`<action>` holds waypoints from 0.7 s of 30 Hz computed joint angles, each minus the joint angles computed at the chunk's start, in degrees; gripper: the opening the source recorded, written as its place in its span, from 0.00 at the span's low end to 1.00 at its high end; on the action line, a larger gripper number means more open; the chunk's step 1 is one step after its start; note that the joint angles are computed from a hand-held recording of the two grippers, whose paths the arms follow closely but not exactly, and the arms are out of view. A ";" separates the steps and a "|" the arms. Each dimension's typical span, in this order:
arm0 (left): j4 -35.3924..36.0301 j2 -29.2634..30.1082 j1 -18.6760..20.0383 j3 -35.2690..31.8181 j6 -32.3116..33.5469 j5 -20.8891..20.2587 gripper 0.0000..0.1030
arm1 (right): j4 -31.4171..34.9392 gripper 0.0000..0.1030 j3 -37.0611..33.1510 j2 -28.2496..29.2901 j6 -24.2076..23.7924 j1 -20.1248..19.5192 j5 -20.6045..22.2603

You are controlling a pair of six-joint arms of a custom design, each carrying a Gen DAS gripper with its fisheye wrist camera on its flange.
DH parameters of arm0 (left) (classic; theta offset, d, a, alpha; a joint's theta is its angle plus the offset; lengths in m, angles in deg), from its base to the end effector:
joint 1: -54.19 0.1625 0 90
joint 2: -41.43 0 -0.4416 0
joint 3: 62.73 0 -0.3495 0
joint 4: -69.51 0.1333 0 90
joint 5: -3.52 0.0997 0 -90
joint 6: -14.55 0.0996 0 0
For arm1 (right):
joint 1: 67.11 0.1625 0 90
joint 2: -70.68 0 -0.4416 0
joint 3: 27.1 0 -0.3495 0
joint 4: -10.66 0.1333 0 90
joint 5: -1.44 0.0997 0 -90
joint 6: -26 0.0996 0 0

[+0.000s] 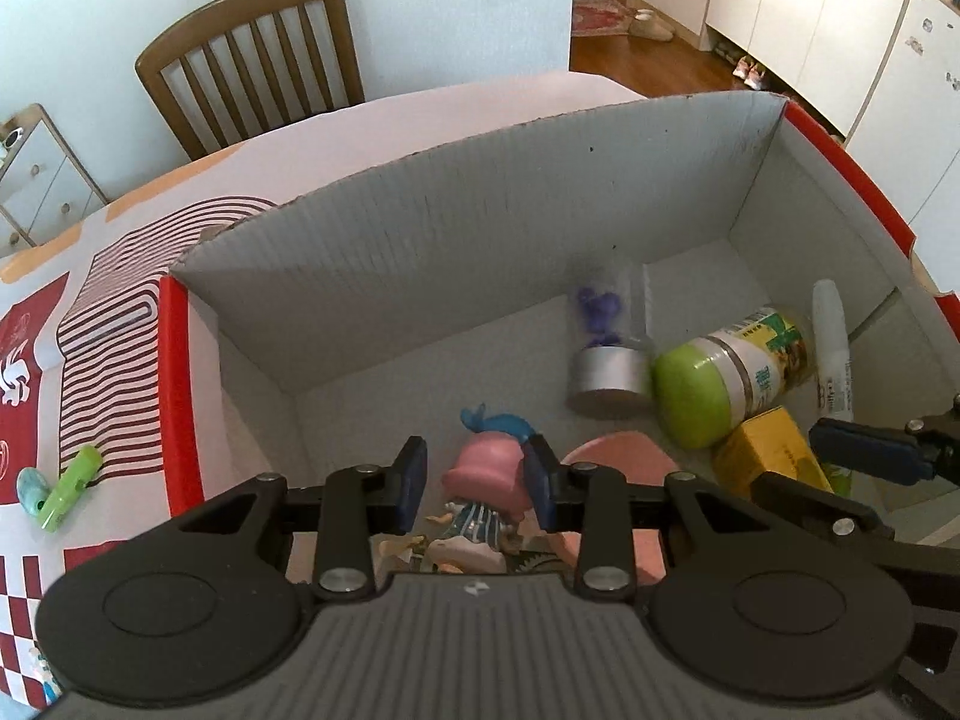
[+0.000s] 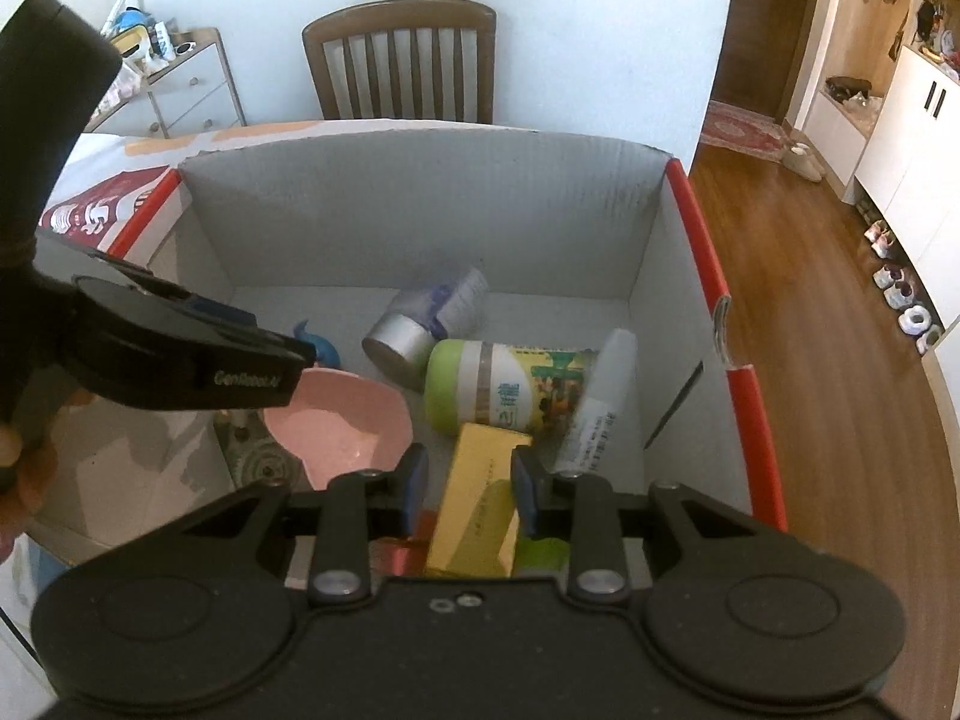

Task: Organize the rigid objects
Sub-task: 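Open the right tool releasing the yellow box while the left releases the figurine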

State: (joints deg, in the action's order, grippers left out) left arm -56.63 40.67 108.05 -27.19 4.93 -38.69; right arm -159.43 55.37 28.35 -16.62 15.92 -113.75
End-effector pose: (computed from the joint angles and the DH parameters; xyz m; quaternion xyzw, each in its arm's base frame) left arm -0.3222 -0.7923 -0.0955 0.2050 0.8910 -0.1675 0.3689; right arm 0.0019 -0.7336 0.2295 0.2099 -0.8960 0.2167 0.3259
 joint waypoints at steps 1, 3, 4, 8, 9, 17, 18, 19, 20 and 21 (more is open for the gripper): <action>0.10 -0.08 0.00 0.03 -0.22 -0.15 0.34 | -0.07 0.30 0.02 -0.04 -0.16 0.04 0.01; -0.41 -0.51 -0.07 0.77 -0.44 -0.36 0.34 | 0.15 0.31 0.14 -0.33 -0.08 0.01 0.18; -0.60 -0.73 -0.13 1.17 -0.57 -0.29 0.34 | 0.23 0.32 0.13 -0.46 -0.06 0.00 0.30; -0.96 -0.96 -0.35 1.11 -0.63 0.03 0.36 | 0.48 0.37 0.44 -1.04 -0.26 0.08 0.55; -2.33 -1.61 -0.58 2.69 -0.54 0.12 0.37 | 0.67 0.38 0.57 -1.26 -0.22 0.08 0.75; -11.29 -5.78 -1.93 11.61 -0.04 0.01 0.52 | 0.86 0.47 1.72 -2.84 0.15 0.31 2.13; -12.70 -6.54 -2.08 13.06 0.38 -0.17 0.52 | 0.79 0.48 1.98 -3.11 0.04 0.32 2.35; -13.67 -6.98 -2.30 14.01 0.59 -0.23 0.52 | 0.82 0.49 2.13 -3.32 0.00 0.34 2.50; -14.51 -7.41 -2.50 14.91 0.75 -0.36 0.52 | 0.68 0.51 2.41 -3.53 0.04 0.37 2.63; -15.51 -7.99 -2.73 16.01 0.93 -0.51 0.52 | 0.72 0.54 2.68 -3.80 0.09 0.40 2.88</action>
